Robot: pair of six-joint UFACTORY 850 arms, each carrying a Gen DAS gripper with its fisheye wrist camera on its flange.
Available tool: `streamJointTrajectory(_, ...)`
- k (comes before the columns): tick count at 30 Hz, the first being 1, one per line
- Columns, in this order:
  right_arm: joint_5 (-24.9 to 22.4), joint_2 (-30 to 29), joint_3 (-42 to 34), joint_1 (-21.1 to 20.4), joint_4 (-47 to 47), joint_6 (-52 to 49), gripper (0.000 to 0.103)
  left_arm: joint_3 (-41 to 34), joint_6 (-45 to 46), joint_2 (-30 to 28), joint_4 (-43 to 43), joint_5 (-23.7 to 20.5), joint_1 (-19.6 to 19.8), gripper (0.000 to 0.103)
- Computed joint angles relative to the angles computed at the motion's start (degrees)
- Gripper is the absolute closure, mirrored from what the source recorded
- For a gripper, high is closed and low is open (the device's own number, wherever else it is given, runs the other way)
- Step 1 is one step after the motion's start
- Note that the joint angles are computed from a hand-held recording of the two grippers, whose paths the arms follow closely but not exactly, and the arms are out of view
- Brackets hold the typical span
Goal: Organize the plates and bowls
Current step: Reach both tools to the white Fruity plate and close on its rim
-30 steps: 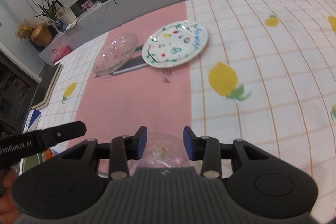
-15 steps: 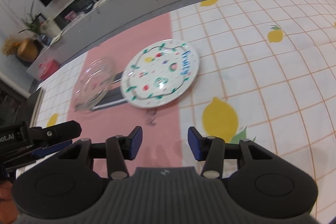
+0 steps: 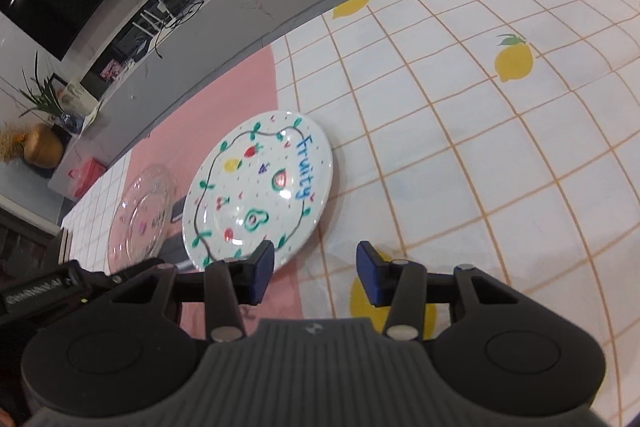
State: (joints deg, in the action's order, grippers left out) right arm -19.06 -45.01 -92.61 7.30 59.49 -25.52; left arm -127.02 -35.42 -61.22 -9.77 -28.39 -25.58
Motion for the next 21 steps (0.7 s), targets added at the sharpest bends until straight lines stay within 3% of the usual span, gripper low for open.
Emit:
streamJointTrajectory(4, 0.1, -1.7, -2.0, -0.2, 2.6, -1.4, 0.063, -3.9, 0.3, -2.8, -1.0, -0.7, 0.3, 0.055)
streamJointTrajectory(7, -0.4, -2.8, -3.3, -0.4, 3.1, -0.8, 0.072, -7.1, 1.0, -4.9, -1.8, -1.4, 0.5, 0.055)
streamJointTrajectory(11, -0.3, -3.3, -4.0, -0.2, 2.3, -0.3, 0.088, -11.0, -0.1, -7.4, -1.4, -3.1, 0.6, 0.074)
streamJointTrajectory(14, 0.0, -3.2, -3.5, -0.3, 3.2, -1.4, 0.093, -12.1, 1.4, -8.2, -2.5, -4.0, 0.6, 0.090)
streamJointTrajectory(21, -1.1, -1.0, -0.7, -0.3, 2.8, -0.8, 0.094, -10.0, 1.6, -6.3, 0.6, -5.7, 0.0, 0.093)
